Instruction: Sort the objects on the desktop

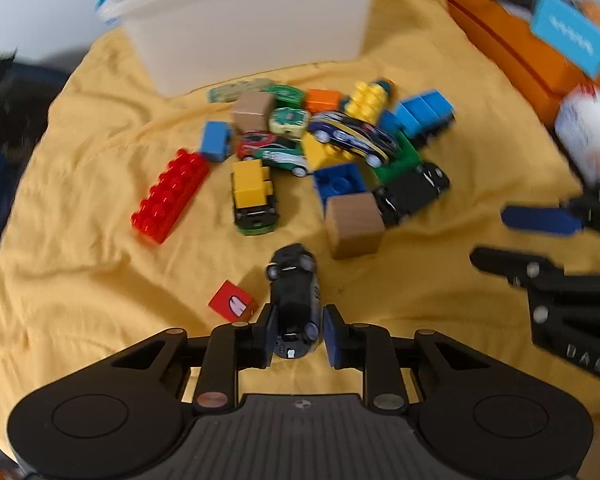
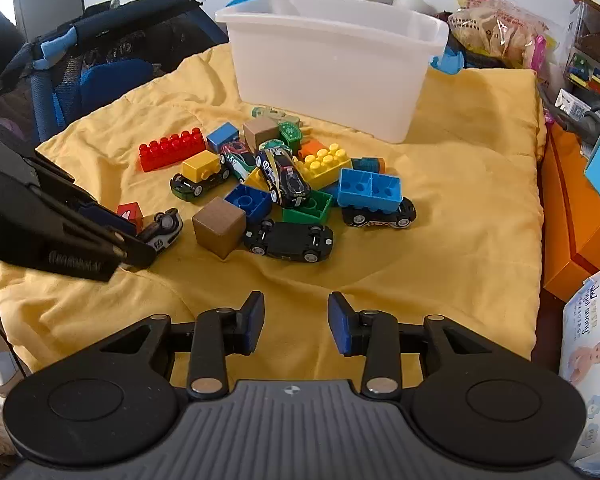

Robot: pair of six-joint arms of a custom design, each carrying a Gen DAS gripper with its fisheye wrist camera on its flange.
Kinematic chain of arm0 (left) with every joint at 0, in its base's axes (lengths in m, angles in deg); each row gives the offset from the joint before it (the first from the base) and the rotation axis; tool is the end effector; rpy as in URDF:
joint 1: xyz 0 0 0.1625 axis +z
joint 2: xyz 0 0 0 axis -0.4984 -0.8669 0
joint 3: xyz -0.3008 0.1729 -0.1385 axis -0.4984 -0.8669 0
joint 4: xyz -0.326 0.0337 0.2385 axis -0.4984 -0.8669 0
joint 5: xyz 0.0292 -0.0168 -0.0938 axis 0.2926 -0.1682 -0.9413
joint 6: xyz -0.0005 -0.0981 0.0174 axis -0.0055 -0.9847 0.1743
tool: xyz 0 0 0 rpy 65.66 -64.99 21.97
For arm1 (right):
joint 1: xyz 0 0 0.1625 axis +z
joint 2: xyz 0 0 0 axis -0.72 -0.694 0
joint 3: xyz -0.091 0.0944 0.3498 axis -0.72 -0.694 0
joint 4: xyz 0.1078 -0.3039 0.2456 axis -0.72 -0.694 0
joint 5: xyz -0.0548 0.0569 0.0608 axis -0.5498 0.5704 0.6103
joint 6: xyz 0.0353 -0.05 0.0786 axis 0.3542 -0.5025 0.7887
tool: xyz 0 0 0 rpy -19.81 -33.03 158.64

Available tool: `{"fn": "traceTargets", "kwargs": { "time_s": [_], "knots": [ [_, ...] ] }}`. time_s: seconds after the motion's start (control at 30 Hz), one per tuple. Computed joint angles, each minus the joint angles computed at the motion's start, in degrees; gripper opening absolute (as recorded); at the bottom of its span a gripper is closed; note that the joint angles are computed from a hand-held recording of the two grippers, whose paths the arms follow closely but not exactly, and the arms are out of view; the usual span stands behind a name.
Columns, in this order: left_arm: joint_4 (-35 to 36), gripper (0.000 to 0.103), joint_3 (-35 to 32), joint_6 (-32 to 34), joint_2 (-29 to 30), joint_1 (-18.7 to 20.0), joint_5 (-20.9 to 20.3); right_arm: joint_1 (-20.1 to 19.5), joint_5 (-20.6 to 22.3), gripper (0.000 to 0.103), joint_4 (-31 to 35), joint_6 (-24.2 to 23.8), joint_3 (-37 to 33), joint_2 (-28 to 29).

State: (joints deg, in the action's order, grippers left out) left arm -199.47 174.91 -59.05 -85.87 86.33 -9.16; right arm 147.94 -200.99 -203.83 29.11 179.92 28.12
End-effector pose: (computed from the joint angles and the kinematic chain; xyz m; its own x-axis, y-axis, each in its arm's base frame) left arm -0.1059 -0.5382 0.1400 -0.6245 0.2125 -0.7516 0.4594 0.8782 -0.1335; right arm 0.2018 -0.5264 0.0347 -0.5959 -0.4866 0.6389 -0.7307 0.6585 -0.1801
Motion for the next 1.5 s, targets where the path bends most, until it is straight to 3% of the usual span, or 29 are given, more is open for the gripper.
{"fn": "traceTargets", "kwargs": {
  "time_s": [0.03, 0.1, 0.13, 0.23, 0.33, 0.37, 0.43, 0.5, 0.63, 0.7, 0.87, 0.93, 1.0, 1.13, 1.23, 1.33, 1.4, 1.43, 1.5],
  "knots": [
    [-0.3, 0.040, 0.1, 1.2, 0.4, -0.1, 0.5, 0.1, -0.1, 0.039, 0.0, 0.1, -0.2, 0.1],
    [-1.7, 0.027, -0.1, 2.2, 0.5, 0.7, -1.0, 0.4, -0.4, 0.039, -0.6, -0.2, -0.4, 0.5],
    [-2.9, 0.020, -0.1, 2.1, -0.3, 1.5, -3.6, 0.6, -0.9, 0.039, -0.9, -0.3, -0.6, 0.8],
    [0.0, 0.019, -1.4, 0.6, -2.9, 3.4, -11.4, 1.1, -2.1, 0.039, -0.9, -0.4, -1.1, 1.3],
    [2.8, 0.019, -1.9, 0.4, -5.8, 5.3, -22.2, 1.4, -3.2, 0.039, -2.4, -1.3, -1.4, 1.9],
    [2.9, 0.020, -1.7, 0.3, -6.2, 5.6, -23.5, 1.4, -3.2, 0.039, -2.7, -1.8, -1.6, 2.1],
    [3.9, 0.021, -2.1, -0.9, -5.8, 6.5, -23.0, 1.3, -3.4, 0.039, -3.4, -3.9, -2.4, 2.9],
    [4.1, 0.030, -2.3, -3.8, -5.8, 7.1, -21.2, 1.4, -4.0, 0.039, -3.3, -8.6, -3.8, 4.1],
    [2.0, 0.045, 0.7, -2.5, -8.3, 3.8, -13.2, 1.5, -3.6, 0.039, -6.6, -26.5, -5.7, 7.4],
    [1.5, 0.047, 1.7, -0.3, -9.2, 2.4, -10.8, 1.3, -3.2, 0.037, -7.2, -33.5, -7.0, 8.9],
    [1.6, 0.048, 1.4, 4.6, -8.7, 2.1, -13.2, 1.4, -3.4, 0.037, -3.7, -39.4, -12.2, 12.2],
    [1.8, 0.048, 1.5, 6.5, -8.7, 2.4, -13.6, 1.4, -3.3, 0.032, 0.7, -35.2, -14.4, 12.2],
    [1.8, 0.048, 1.5, 7.4, -8.5, 2.2, -13.1, 1.5, -4.1, 0.024, 6.0, -27.6, -15.8, 11.3],
    [1.2, 0.048, 1.7, 8.2, -8.3, 2.5, -12.8, 1.0, -3.0, 0.019, 14.0, -11.7, -14.0, 6.6],
    [0.8, 0.048, 1.7, 8.8, -8.0, 2.7, -12.7, 0.0, 1.5, 0.018, 22.5, 1.3, -10.7, 0.3],
    [1.2, 0.048, 1.1, 8.7, -7.1, 3.3, -14.2, -2.3, 10.3, 0.018, 34.1, 16.0, -9.1, -4.8],
    [1.3, 0.048, 0.7, 8.5, -6.2, 3.6, -14.4, -4.0, 14.9, 0.019, 35.8, 19.7, -8.1, -5.6],
    [1.3, 0.048, 0.7, 8.1, -5.7, 3.4, -14.0, -4.3, 15.1, 0.019, 35.2, 20.4, -7.9, -5.4],
    [0.8, 0.048, 0.7, 8.3, -4.7, 3.4, -12.9, -3.5, 11.1, 0.027, 31.6, 19.9, -7.4, -4.6]
  ]
}}
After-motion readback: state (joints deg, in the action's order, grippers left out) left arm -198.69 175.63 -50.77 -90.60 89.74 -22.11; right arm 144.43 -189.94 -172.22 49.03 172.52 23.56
